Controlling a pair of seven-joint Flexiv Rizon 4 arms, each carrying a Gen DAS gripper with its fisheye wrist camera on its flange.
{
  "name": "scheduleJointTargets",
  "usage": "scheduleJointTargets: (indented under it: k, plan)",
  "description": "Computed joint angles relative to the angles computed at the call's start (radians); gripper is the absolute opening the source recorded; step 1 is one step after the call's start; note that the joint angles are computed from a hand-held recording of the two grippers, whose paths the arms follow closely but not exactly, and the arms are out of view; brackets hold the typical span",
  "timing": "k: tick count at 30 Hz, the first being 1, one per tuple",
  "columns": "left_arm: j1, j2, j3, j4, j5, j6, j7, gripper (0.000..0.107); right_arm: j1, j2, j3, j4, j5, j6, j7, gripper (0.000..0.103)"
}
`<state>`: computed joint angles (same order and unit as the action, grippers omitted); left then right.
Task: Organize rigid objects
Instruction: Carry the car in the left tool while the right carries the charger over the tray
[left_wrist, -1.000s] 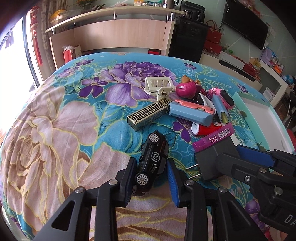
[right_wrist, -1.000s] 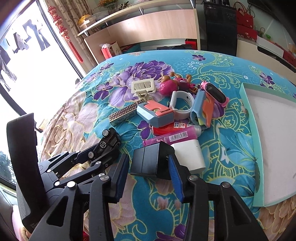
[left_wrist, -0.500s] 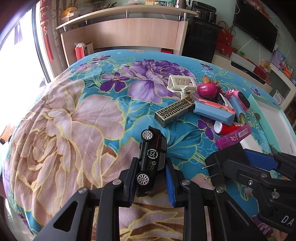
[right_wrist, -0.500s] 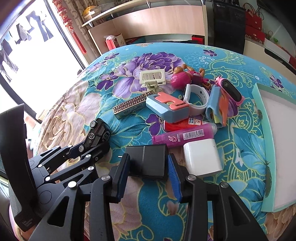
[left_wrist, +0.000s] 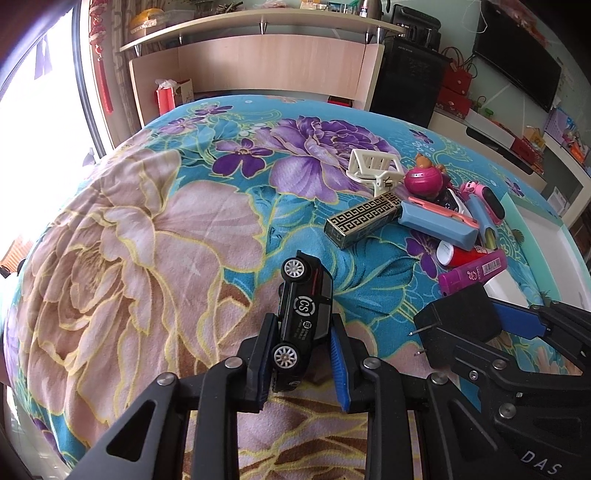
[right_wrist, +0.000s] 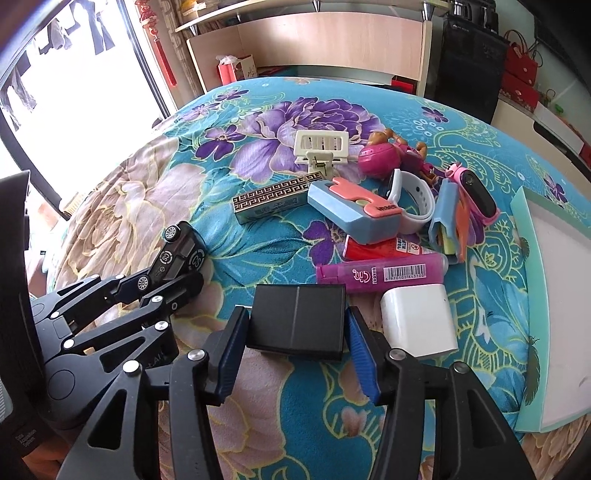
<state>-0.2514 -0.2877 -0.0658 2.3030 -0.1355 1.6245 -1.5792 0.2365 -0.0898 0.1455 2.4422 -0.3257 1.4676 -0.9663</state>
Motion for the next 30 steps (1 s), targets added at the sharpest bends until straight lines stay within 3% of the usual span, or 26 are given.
scheduleJointTargets:
  k: [9,16,22,27,30]
  plan:
    - [-0.068,-0.009,0.08,-0.028,0.048,-0.02,-0.045,0.029,-0.006,-0.023,0.008,-0.009,0.044,0.035,-0.021,0.056]
    - [-0.139,-0.016,0.167,-0.061,0.127,-0.044,-0.121,0.029,-0.029,-0.036,0.054,-0.032,0.18,0.048,-0.112,0.056]
    - [-0.161,0.016,0.195,-0.08,0.19,-0.071,-0.183,0.029,-0.072,-0.014,0.137,-0.068,0.405,0.042,-0.297,0.055]
    - [-0.168,0.048,0.179,-0.131,0.259,-0.104,-0.22,0.029,-0.063,0.049,0.109,-0.074,0.507,0.026,-0.372,0.054]
    - [-0.137,0.049,0.104,-0.163,0.239,-0.119,-0.193,0.029,-0.06,0.084,0.065,-0.065,0.514,0.024,-0.377,0.054]
